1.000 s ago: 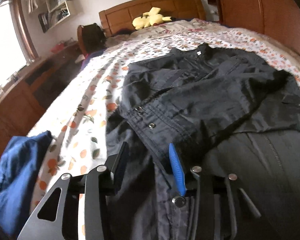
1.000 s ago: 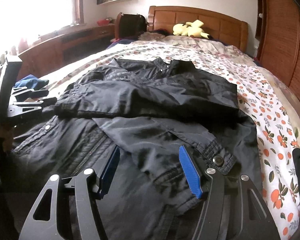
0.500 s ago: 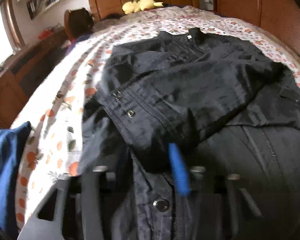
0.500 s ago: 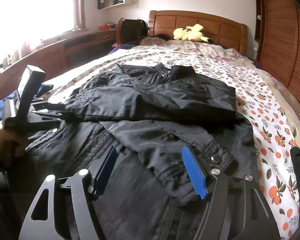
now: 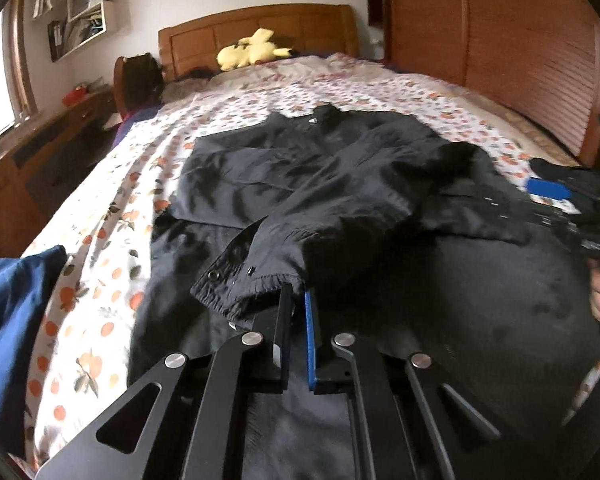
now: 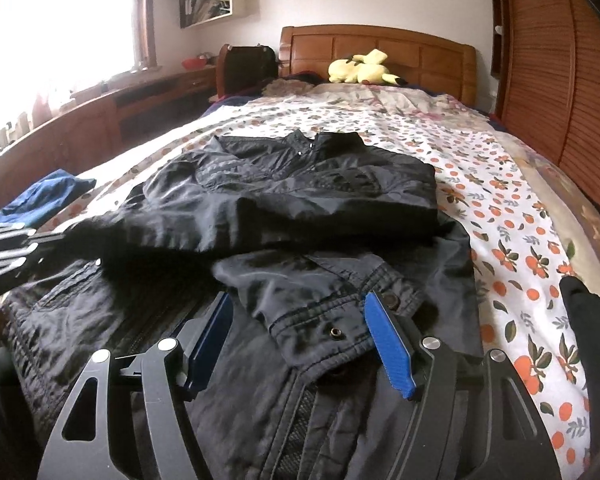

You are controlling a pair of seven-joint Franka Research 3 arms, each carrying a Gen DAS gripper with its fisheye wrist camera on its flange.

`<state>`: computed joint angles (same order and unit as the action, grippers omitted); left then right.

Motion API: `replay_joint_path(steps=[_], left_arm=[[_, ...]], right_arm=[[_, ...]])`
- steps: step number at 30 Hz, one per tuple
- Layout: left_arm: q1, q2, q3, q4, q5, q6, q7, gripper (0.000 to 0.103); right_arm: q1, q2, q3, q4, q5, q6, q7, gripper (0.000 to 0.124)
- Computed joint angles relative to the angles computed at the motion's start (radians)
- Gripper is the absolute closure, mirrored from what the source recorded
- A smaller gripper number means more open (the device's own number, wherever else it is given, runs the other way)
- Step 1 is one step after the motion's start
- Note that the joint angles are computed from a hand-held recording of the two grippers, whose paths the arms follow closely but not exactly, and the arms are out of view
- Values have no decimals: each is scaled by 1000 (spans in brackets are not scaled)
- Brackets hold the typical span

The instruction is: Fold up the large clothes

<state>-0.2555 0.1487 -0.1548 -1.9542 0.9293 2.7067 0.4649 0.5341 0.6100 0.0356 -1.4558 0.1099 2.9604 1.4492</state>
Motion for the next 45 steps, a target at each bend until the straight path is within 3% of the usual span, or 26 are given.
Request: replay_joint_path(steps=[10, 16, 18, 21, 22, 24, 25, 29, 37, 45], left_arm=[[-36, -35, -25, -60, 115, -1, -155, 97], [-30, -81, -30, -112, 220, 3, -279, 90], [-23, -98, -36, -130, 237, 0, -307, 65], [-14, -136, -50, -167, 292, -24, -381, 37], [-11, -148, -55, -179, 309, -33, -402, 32], [-8, -172, -71, -199, 358, -85, -458, 4], [-8, -184, -79, -209, 383, -116, -487, 2], [6, -221, -91, -249, 387, -140, -504, 2], [45, -285, -104, -323, 383, -115, -531, 2], [74, -332, -111, -365, 380, -90, -540, 2]], right_arm=[[-7, -1, 18, -4, 15, -2, -20, 58], [1, 7, 22, 7, 16, -10, -29, 58], [7, 12, 20, 11, 13, -11, -31, 58], [13, 22, 25, 21, 9, -19, -40, 58], [15, 27, 27, 28, 8, -24, -43, 58], [15, 30, 35, 30, 11, -28, -51, 58], [17, 34, 36, 33, 11, -31, -54, 58], [34, 53, 29, 60, 4, -48, -54, 58], [48, 85, 49, 111, 7, -70, -76, 58], [119, 203, -8, 334, -59, -180, -38, 59]])
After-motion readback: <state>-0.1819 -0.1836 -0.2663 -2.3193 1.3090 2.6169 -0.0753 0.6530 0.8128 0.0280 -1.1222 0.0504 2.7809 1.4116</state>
